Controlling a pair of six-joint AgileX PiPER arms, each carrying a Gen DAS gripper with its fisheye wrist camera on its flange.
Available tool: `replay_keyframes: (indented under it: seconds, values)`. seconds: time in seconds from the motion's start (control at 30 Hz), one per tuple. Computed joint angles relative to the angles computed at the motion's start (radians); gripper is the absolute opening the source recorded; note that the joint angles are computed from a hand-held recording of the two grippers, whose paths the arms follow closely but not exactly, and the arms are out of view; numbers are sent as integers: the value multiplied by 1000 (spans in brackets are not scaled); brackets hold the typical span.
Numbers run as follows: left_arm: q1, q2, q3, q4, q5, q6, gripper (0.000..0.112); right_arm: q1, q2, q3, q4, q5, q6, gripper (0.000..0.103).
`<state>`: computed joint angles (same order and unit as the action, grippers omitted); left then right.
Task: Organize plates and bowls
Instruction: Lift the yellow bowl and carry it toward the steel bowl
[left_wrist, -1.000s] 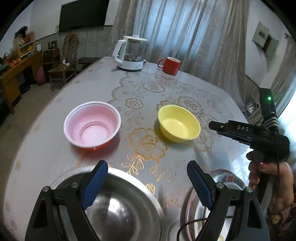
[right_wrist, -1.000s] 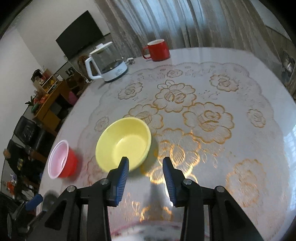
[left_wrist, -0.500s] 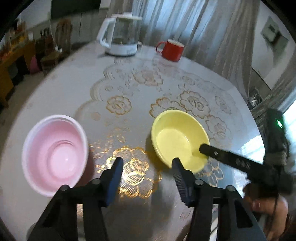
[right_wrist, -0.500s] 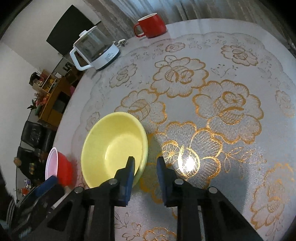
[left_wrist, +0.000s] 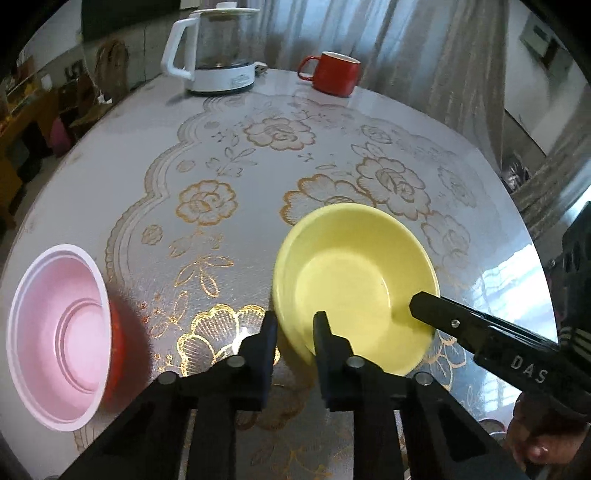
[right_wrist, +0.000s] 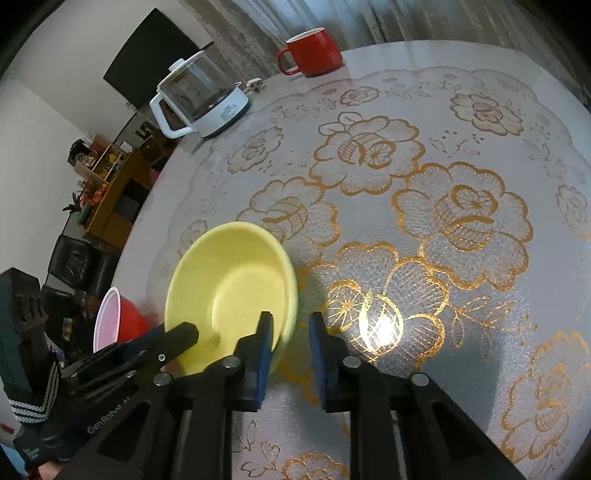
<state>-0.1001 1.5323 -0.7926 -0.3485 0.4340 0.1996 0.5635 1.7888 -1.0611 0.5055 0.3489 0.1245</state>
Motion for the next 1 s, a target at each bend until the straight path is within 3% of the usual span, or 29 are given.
replay_keyframes:
  seconds: [0.07, 0.27, 0.4, 0.63, 0.83, 1.0]
  values:
    - [-1, -13, 11, -23, -3, 29, 18, 19, -2, -8, -112, 0, 110, 14]
    - [20, -68, 62, -117, 10, 126, 18, 33, -37, 40, -113, -24, 136, 13]
    - [47, -138, 102, -197, 32, 209, 18, 60, -86, 77, -194, -38, 219, 13]
    - [40, -316, 191, -165, 47, 206, 18, 162, -198, 120, -564, -6, 618, 13]
    - [149, -455, 249, -261, 140, 313, 18, 269, -283, 141, -792, 31, 875, 13]
    - [300, -599, 295, -338, 261, 433, 18, 368, -322, 145, -964, 66, 1073, 13]
